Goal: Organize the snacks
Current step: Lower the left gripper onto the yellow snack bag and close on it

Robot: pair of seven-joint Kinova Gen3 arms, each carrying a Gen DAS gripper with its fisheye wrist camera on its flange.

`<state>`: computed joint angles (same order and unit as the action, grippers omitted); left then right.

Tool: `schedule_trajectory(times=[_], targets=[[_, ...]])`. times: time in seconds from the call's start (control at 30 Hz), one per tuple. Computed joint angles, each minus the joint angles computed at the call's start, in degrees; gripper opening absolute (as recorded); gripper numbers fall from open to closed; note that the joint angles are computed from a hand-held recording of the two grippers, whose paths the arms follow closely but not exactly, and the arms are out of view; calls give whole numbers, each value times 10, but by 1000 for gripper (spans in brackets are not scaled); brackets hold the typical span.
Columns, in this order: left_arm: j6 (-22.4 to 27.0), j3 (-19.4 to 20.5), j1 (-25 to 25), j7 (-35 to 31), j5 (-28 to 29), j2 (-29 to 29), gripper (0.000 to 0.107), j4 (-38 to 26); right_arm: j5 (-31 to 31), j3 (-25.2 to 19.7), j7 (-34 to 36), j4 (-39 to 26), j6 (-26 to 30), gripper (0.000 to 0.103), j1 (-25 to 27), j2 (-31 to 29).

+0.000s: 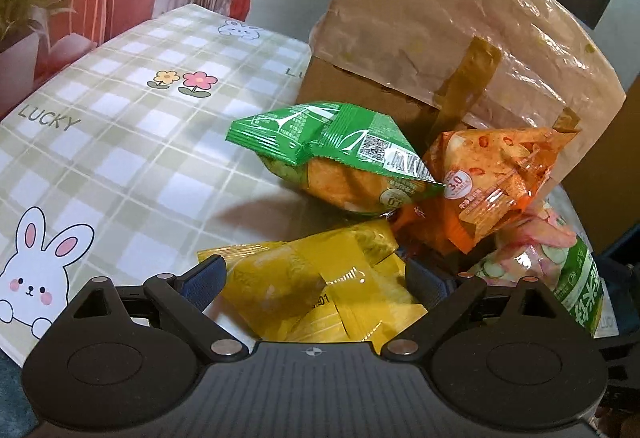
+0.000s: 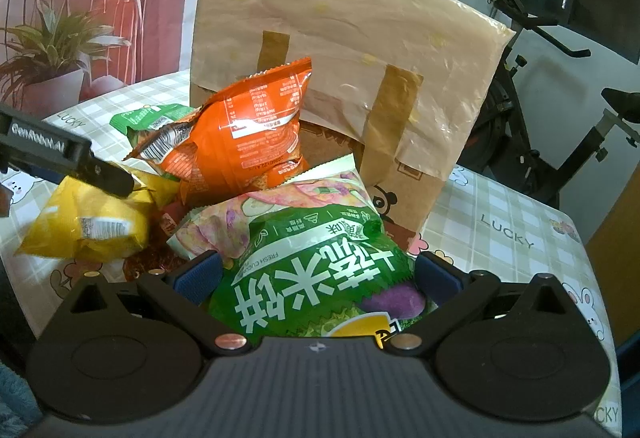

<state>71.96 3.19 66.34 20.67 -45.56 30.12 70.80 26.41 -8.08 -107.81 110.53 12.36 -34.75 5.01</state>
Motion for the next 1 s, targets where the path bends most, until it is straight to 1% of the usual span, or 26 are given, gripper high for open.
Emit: schedule_trajectory(times=[0.3, 0.5, 0.63, 0.87, 0.93, 1.0], targets=[[-11, 3, -4, 6, 3, -3, 102, 10, 5, 2, -5, 0, 0, 103, -2, 0], [-15, 4, -7, 8, 9, -4, 103, 12, 9, 2, -10, 0, 3, 103, -4, 0], [-32, 3, -10, 18, 11, -9, 103, 24, 10, 1, -12, 0, 3, 103, -3, 0], [-52, -1, -8, 45, -4, -10, 103, 45, 12, 1, -14, 0, 3, 103, -3, 0], [-57, 0, -6, 49, -11, -13, 101, 54, 12, 1, -14, 0, 3, 103, -3, 0], [-45, 0, 0, 44, -22, -10, 90, 52, 12, 0, -15, 0, 3, 103, -3, 0]])
